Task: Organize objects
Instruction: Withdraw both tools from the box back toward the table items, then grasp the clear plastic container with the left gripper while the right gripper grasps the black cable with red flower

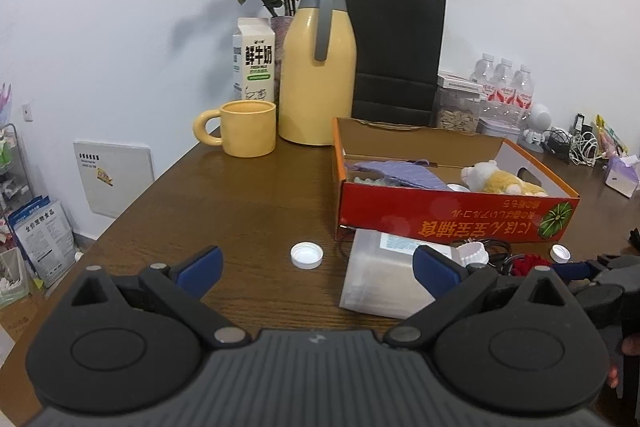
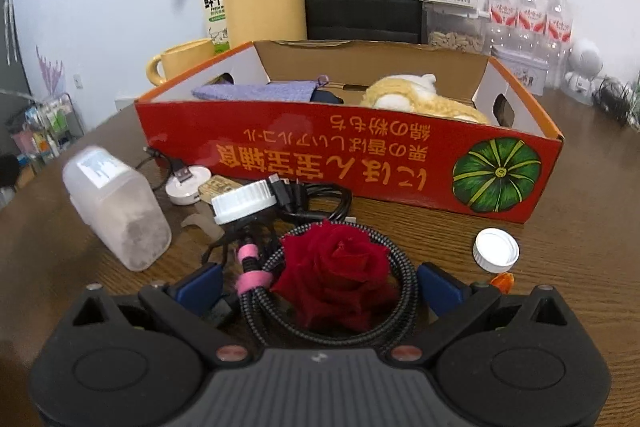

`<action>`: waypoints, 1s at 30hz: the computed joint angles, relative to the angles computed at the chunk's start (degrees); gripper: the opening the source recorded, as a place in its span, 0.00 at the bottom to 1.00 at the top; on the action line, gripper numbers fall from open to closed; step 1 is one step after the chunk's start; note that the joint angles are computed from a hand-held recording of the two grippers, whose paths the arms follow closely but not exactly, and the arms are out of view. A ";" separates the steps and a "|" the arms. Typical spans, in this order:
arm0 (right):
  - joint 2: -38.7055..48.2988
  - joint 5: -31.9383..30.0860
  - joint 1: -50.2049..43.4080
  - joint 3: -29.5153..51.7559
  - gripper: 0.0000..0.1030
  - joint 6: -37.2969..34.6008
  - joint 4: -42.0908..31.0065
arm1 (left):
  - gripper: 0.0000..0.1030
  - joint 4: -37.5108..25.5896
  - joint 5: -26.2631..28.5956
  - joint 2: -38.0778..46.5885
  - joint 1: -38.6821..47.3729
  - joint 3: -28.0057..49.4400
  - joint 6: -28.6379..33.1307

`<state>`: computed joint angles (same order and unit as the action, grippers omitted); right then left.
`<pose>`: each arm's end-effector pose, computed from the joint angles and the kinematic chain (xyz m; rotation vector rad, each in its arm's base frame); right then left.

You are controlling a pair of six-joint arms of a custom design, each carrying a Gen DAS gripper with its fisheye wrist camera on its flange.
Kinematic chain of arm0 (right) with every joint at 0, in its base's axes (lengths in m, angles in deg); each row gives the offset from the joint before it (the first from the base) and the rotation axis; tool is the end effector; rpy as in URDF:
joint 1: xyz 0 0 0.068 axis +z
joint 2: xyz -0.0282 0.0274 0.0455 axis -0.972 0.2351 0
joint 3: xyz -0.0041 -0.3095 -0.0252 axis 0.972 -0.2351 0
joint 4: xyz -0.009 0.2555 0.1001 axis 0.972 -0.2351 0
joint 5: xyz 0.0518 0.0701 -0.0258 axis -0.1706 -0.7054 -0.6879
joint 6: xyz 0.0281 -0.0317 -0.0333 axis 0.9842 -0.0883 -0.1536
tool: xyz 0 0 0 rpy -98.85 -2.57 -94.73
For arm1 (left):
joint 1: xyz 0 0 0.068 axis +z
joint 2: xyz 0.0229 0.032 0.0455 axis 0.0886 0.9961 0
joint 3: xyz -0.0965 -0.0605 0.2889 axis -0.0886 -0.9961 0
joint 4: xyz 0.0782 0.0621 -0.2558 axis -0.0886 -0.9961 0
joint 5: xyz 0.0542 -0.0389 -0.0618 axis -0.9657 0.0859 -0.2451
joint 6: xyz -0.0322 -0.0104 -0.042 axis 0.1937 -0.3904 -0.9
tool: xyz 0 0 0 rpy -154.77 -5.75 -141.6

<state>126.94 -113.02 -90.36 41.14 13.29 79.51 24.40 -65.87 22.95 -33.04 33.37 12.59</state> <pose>0.3557 -0.0672 0.0496 -0.6291 2.2179 0.3569 0.2054 -0.1298 0.1111 -0.3175 2.0389 0.1092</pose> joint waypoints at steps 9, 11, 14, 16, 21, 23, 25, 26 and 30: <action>-0.31 -1.61 -0.95 -3.16 0.90 -0.69 5.24 | 1.00 -1.82 -0.04 1.11 -0.52 0.67 -2.07; -0.53 -2.63 -1.43 -3.84 0.90 -0.41 6.60 | 1.00 -2.51 -0.26 1.19 -0.69 0.87 -2.53; -0.63 -3.81 -2.10 -5.18 0.90 0.35 9.86 | 1.00 -3.47 -0.58 1.30 -0.89 1.15 -3.22; -0.77 -4.92 -2.82 -6.16 0.90 0.66 11.90 | 1.00 -4.11 -0.83 1.45 -1.20 1.51 -3.52; -1.01 -7.83 -5.07 -8.92 0.90 2.37 18.14 | 1.00 -5.08 -0.85 1.93 -1.73 2.51 -3.48; -1.06 -9.02 -5.93 -9.88 0.90 2.83 20.21 | 1.00 -5.56 -0.78 2.51 -2.00 3.18 -3.50; -1.17 -9.98 -6.63 -10.28 0.90 3.11 20.93 | 1.00 -5.68 -0.48 3.04 -2.14 3.77 -3.25; -1.13 -10.36 -6.91 -10.36 0.90 3.34 21.26 | 1.00 -5.81 -0.41 3.25 -2.28 4.04 -3.18; -0.94 -11.41 -7.75 -10.62 0.90 4.24 22.60 | 1.00 -6.27 -0.32 4.05 -2.62 4.96 -2.99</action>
<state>126.01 -124.43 -98.11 30.52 17.53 102.11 18.13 -66.18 27.00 -35.66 38.33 9.60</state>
